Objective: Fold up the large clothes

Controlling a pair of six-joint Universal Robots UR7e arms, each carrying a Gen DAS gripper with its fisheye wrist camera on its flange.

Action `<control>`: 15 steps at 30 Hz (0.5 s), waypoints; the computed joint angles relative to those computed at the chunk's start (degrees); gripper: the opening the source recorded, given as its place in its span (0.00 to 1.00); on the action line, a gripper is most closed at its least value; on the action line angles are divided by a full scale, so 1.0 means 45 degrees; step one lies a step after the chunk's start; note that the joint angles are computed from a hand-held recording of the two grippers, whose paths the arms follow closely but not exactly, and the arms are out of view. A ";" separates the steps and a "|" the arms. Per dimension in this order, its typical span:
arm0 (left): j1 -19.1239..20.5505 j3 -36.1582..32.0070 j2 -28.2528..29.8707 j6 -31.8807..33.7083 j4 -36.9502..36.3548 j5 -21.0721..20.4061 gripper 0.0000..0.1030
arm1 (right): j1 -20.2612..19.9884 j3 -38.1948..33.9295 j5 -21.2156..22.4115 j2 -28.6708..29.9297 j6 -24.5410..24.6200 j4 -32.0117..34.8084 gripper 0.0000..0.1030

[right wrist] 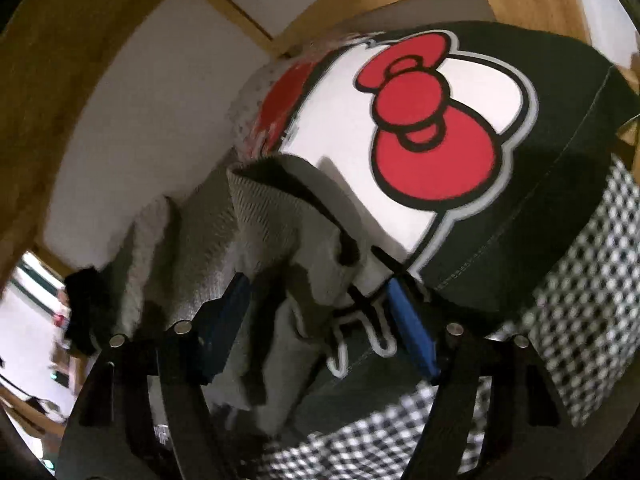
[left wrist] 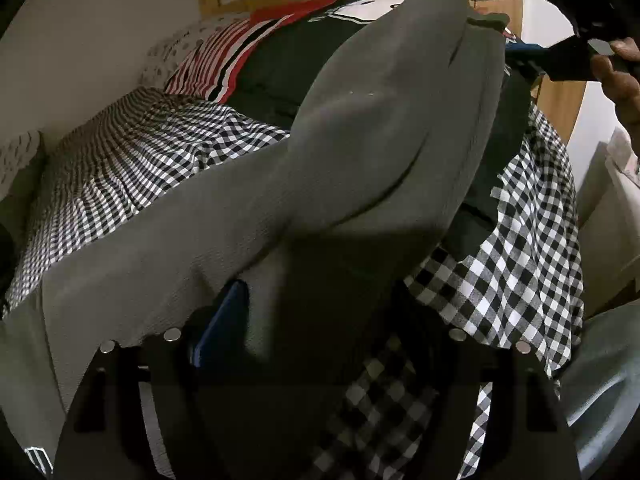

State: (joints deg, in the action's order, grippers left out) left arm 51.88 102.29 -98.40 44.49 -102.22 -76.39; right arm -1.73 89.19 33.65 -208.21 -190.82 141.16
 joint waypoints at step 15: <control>0.0506 -0.0432 -0.0302 -0.0081 0.0147 -0.0981 0.84 | -0.0244 -0.0335 -0.1854 0.0206 -0.1476 0.0615 0.07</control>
State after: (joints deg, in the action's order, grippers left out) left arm 54.16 100.34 -99.76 44.13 -101.56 -80.80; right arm -2.83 87.69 25.31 -207.28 -197.47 143.93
